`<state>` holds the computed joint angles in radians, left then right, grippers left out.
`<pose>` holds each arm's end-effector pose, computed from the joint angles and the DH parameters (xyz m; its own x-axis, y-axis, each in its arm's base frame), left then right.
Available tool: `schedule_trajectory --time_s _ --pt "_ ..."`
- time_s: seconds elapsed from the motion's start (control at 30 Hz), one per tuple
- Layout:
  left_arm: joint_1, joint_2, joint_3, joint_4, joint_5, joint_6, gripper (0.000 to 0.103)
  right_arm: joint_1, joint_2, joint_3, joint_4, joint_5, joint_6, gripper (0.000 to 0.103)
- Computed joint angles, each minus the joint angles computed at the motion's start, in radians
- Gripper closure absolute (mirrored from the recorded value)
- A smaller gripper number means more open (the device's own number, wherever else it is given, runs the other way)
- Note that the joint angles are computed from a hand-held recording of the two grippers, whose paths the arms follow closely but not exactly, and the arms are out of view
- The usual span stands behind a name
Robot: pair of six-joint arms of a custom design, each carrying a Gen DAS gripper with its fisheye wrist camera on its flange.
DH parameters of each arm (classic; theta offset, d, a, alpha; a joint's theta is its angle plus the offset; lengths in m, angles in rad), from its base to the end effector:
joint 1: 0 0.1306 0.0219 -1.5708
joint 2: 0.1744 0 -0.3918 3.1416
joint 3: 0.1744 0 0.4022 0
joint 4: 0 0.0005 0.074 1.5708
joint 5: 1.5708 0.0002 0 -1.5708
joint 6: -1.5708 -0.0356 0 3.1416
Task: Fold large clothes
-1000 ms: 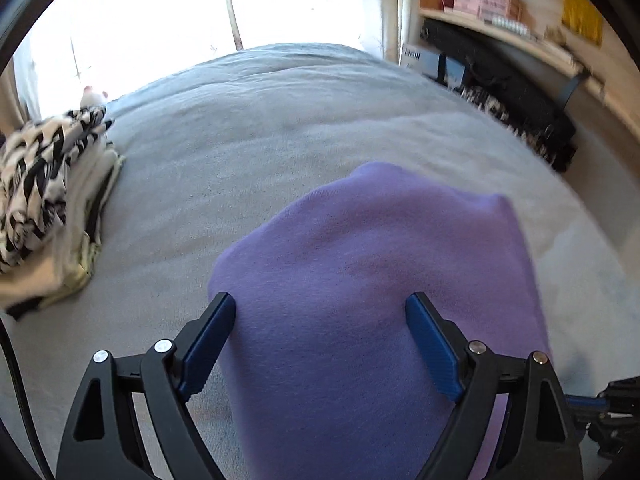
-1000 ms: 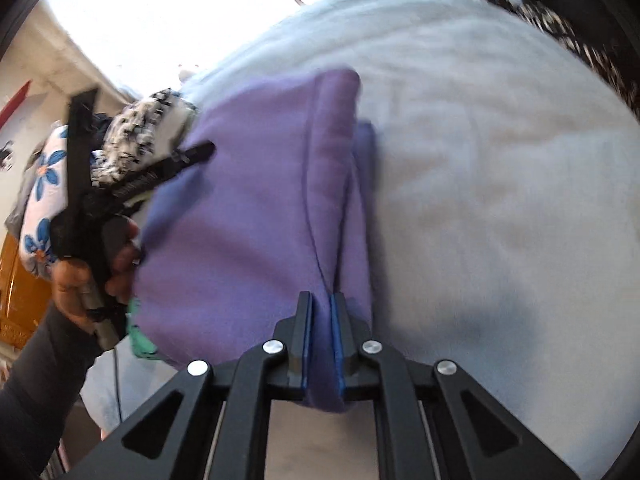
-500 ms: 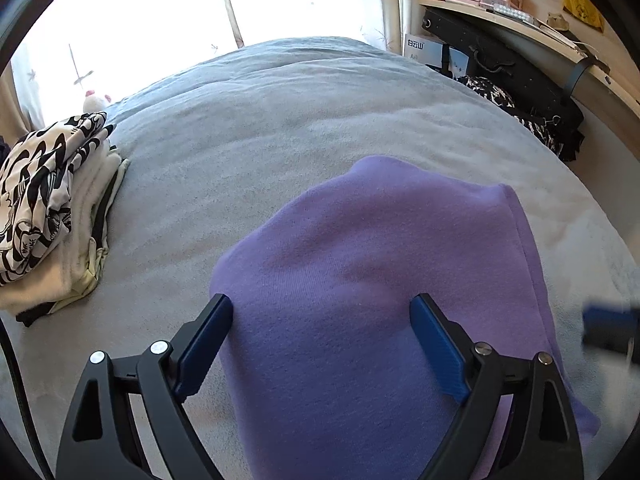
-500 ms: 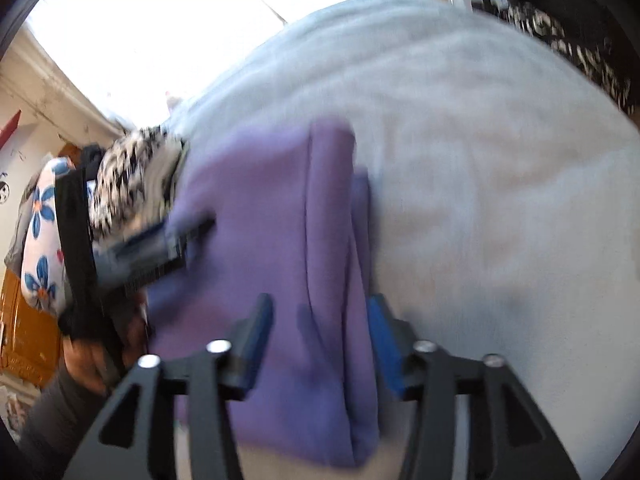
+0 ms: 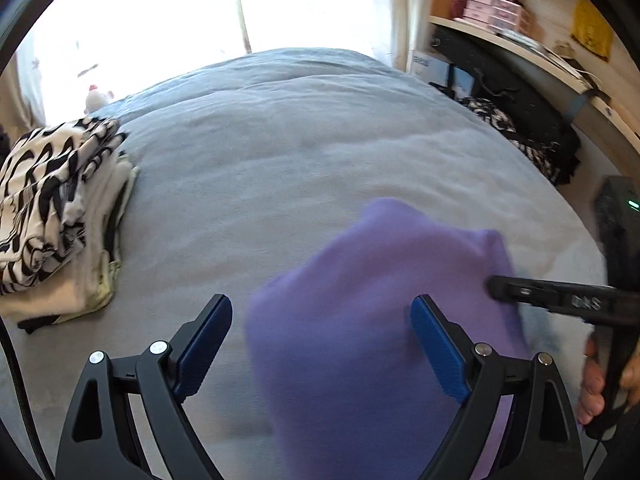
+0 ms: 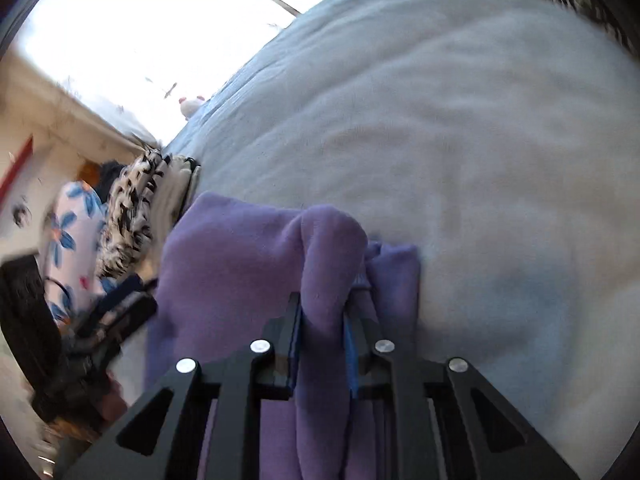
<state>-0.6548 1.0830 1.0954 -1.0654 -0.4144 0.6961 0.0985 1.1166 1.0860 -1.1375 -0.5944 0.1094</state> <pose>0.2907 -0.2058 0.4156 -0.7850 -0.1373 -0.6041 -0.1355 0.9896 -0.0489 0.3525 0.0544 0.3996 -0.8773 -0.1776 -0.4458 -0.3980 0.7882 0.4693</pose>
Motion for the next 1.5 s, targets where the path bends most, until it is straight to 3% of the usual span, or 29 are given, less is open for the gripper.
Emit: schedule_trajectory --time_s 0.2,0.43,0.57,0.73,0.97,1.43,1.5 --pt "0.049 -0.019 -0.029 -0.02 0.018 0.0 0.014 0.005 -0.109 -0.04 0.049 0.171 0.001 0.088" --pt "0.052 0.039 -0.025 -0.014 0.036 0.02 0.014 0.045 -0.058 -0.094 0.074 0.269 -0.044 0.088" --pt "0.055 0.038 -0.028 -0.006 0.04 0.035 0.014 0.044 -0.026 -0.075 0.058 0.26 -0.068 0.085" --pt "0.039 0.023 -0.022 -0.035 0.002 0.05 0.014 0.021 -0.037 -0.052 0.026 0.239 -0.076 0.06" --pt "0.003 0.004 0.027 -0.16 -0.022 0.111 0.014 -0.029 -0.107 -0.021 -0.064 0.159 -0.074 0.058" --pt "-0.259 -0.103 0.096 -0.419 -0.117 0.323 0.014 -0.113 -0.28 0.046 -0.291 0.065 0.118 0.039" --pt "-0.299 -0.111 0.103 -0.439 -0.118 0.348 0.014 -0.12 -0.285 0.058 -0.332 0.05 0.149 0.031"
